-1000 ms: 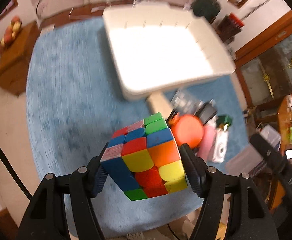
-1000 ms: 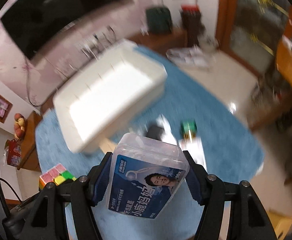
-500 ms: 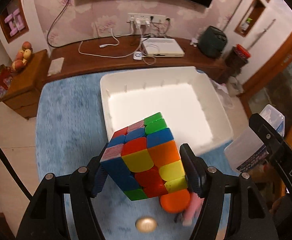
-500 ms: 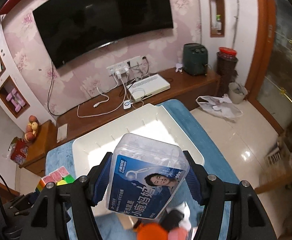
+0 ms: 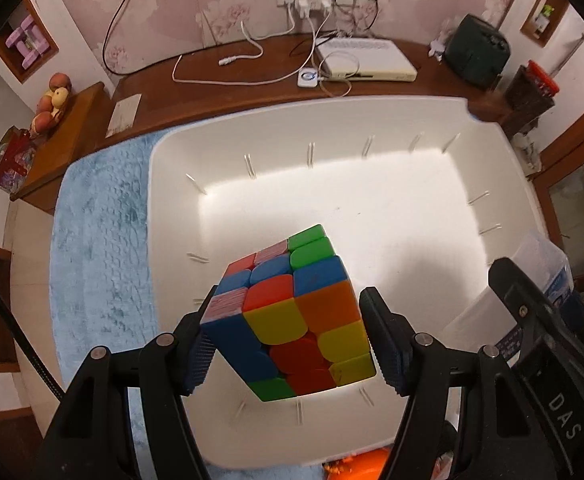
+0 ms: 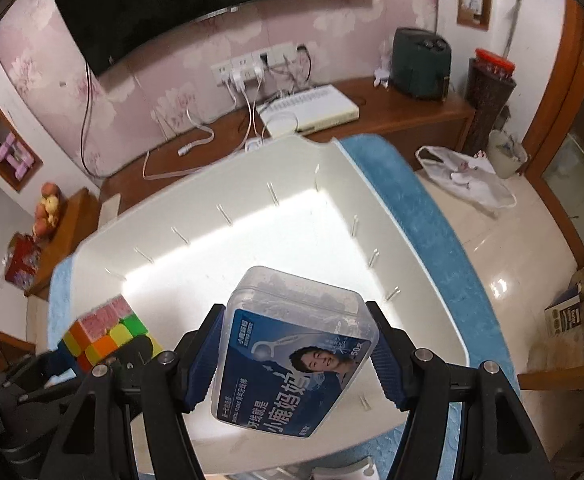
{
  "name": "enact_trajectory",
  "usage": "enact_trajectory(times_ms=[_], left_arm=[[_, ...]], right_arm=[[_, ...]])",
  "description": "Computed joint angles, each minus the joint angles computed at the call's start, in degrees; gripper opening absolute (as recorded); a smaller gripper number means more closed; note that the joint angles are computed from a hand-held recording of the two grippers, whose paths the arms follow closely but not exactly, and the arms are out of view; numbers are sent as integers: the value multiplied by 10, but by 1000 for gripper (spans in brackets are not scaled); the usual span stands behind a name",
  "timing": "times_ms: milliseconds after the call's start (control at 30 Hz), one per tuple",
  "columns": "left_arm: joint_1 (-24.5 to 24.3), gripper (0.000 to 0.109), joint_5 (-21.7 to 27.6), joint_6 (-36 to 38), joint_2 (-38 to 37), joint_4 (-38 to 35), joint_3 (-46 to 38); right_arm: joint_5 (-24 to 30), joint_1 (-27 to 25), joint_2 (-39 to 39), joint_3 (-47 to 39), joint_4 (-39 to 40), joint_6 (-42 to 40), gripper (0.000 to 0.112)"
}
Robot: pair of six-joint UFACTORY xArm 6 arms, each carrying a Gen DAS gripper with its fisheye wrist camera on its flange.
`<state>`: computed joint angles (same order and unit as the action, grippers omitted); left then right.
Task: Organize rigid objects
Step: 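Carry the cube and picture box into the white bin and release both, then withdraw both tools and move the left tool toward the gold tin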
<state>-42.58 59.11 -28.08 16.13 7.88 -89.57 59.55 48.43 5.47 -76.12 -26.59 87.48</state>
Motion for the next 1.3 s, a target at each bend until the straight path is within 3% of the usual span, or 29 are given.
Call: enact_trajectory(times_ms=[300,433,600,767,1300], left_arm=[[-6,71,18,-9,45,27,-16],[-4,72,14,-2,47,21,-5],[-7,77,7,-12,36,43,6],[-5,86,-8,-3,6,35,31],[-24,87,-39,-18,-166,58,155]], right_arm=[[12,-10,47,-18,66,-99,68],[-16,-11,38,5,75,-112,69],[-51,-14,9,41,64,-90,81],[-69,-10,-24,63,49,-67,81],[-14,73,-112,58,-68,-3,81]])
